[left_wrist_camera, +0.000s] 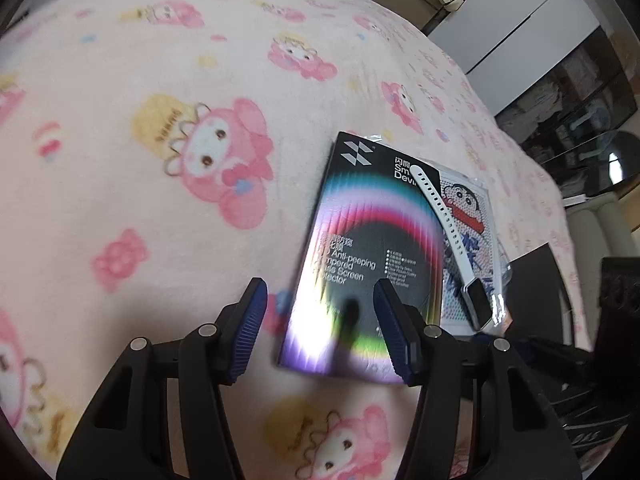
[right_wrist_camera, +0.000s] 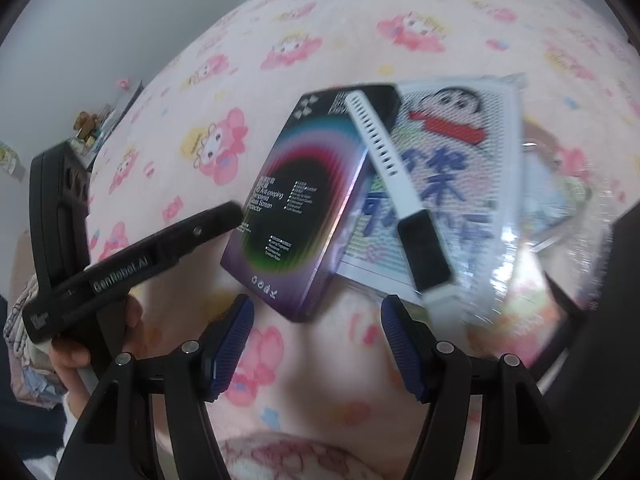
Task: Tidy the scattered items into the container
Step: 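Grasp the purple Smart Devil box with left gripper while right gripper clamps it too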
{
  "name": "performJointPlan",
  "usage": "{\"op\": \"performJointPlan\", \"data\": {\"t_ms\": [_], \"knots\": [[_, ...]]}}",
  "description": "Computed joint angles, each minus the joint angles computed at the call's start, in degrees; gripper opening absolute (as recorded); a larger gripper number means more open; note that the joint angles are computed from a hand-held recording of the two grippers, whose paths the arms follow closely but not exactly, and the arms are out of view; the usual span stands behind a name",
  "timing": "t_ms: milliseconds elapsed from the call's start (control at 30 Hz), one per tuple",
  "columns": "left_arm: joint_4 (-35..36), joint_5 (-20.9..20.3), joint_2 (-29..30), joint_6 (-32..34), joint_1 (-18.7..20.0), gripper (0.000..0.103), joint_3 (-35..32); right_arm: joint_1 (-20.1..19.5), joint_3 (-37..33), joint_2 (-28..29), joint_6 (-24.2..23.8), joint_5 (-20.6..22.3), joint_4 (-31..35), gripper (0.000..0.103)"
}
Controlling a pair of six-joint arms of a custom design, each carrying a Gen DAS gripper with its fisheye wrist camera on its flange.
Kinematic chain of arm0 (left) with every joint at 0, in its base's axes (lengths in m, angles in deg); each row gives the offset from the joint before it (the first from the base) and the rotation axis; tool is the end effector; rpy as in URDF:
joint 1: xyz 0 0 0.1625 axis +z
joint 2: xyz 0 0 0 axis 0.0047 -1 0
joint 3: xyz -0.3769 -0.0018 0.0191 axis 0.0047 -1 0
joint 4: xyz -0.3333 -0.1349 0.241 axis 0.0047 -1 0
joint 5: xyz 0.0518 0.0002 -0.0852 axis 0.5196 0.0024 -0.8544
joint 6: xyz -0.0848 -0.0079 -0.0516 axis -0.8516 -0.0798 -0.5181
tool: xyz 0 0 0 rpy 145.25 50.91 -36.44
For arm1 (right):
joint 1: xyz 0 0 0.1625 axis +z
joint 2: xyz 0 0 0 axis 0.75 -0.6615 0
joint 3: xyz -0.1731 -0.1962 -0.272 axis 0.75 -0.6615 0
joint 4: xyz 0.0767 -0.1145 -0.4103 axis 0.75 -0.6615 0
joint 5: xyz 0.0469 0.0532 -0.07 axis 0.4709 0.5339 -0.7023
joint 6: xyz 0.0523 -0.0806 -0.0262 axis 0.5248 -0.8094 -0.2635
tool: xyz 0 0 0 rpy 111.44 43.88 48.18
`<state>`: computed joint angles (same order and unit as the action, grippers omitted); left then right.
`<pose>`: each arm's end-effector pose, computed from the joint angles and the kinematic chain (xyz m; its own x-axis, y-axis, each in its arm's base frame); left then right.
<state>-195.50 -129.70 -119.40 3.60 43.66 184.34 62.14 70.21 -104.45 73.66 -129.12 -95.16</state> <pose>-0.0505 -0.3333 0.2288 -0.8861 -0.4334 -0.1641 -0.1997 0.6767 -0.7087 0.2904 -0.4752 0.0595 -0.7548 -0.6029 0.2584 -0.5755 0.7977 0.1802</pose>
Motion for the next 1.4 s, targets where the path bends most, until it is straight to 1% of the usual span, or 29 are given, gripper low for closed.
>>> {"op": "performJointPlan", "data": {"t_ms": [67, 133, 167, 200, 233, 267, 300, 333, 367, 400, 467, 567, 600, 667, 733, 867, 967, 1033, 1100, 1167, 1300, 1400], "knots": [[-4.17, -3.13, 3.49, 3.09, 3.09, 0.056, -0.9, -0.19, -0.42, 1.14, 0.35, 0.06, -0.36, 0.063], [-11.14, -7.56, 5.85, 6.82, 5.83, 0.056, -0.55, -0.76, -1.22, 1.86, 0.8, 2.33, 0.82, 0.063], [-13.58, -9.11, 6.37, 7.79, 6.58, 0.058, -0.21, -0.86, -1.67, 2.31, 0.95, 2.98, 1.43, 0.063], [-14.57, -9.75, 6.59, 8.1, 6.66, 0.058, 0.05, -0.86, -2.13, 2.86, 0.8, 3.53, 2.05, 0.063], [-13.66, -9.06, 6.37, 7.44, 6.16, 0.057, 0.1, -0.85, -2.58, 3.49, 0.62, 3.95, 2.71, 0.062], [-12.23, -8.57, 5.98, 6.63, 5.65, 0.056, 0.02, -0.66, -2.89, 4.01, 0.76, 3.52, 3.11, 0.061], [-10.68, -8.23, 5.21, 5.73, 4.96, 0.054, -0.01, -0.48, -2.89, 4.15, 0.93, 2.81, 2.92, 0.057], [-8.91, -7.92, 3.82, 4.81, 3.97, 0.052, 0.07, -0.15, -2.52, 3.8, 1.01, 2.08, 2.23, 0.05], [-7.1, -7.99, 2.03, 4.2, 2.86, 0.047, 0.22, 0.22, -1.88, 3.13, 0.93, 1.35, 1.19, 0.047], [-5.47, -8.2, 0.55, 3.74, 1.57, 0.045, 0.23, 0.74, -1.07, 2.14, 0.87, 0.47, 0.1, 0.043], [-0.18, -7.6, -2.77, 1.49, -2.39, 0.045, 0.11, 1.81, 0.52, -0.59, 0.75, -0.18, -0.86, 0.042], [9.31, -6.04, -7.37, -4.5, -10.32, 0.046, -0.41, 2.3, 2.95, -4.4, -0.11, 0.05, -2.11, 0.042], [11.85, -5.83, -8.45, -6.32, -12.52, 0.047, -0.64, 2.41, 3.9, -6.25, 0.46, 0.53, -1.99, 0.042], [14.97, -6.43, -9.31, -8.9, -16.1, 0.047, -1.35, 1.99, 5.92, -10.71, 1.04, 1.93, -0.97, 0.042], [16.4, -7.07, -7.98, -10.53, -19.05, 0.047, -2.6, 1.57, 8.33, -14.4, 1.21, 2.97, -1.66, 0.042], [17.69, -6.69, -2.09, -12.53, -24.54, 0.047, -5.62, 1.12, 13.34, -21.19, 1.79, 4.33, -4.21, 0.042], [15.25, -6.62, 4.54, -12.45, -27.75, 0.047, -7.86, 0.34, 17.02, -28.68, 1.21, 4.93, -4.19, 0.042], [11.01, -7.46, 9.81, -10.87, -28.82, 0.047, -9.16, -0.47, 19.01, -33.6, 0.88, 5.14, -3.27, 0.042], [6.34, -8.89, 14.94, -8.72, -29.49, 0.046, -10.31, -2.15, 21.39, -39.8, 0.26, 5.28, -1.87, 0.042], [0.41, -10.7, 21.37, -6.3, -30.08, 0.046, -11.68, -4.1, 23.4, -45.58, -0.53, 5.27, -0.16, 0.042], [-11.15, -15.81, 34.26, 0.13, -29.44, 0.046, -15.48, -9.66, 26.84, -57.87, -1.8, 5.47, 4.29, 0.042], [-16.88, -19.74, 43.66, 4.1, -28.59, 0.046, -19.62, -14.25, 28.23, -64.86, -3.1, 5.45, 6.94, 0.042]]}}
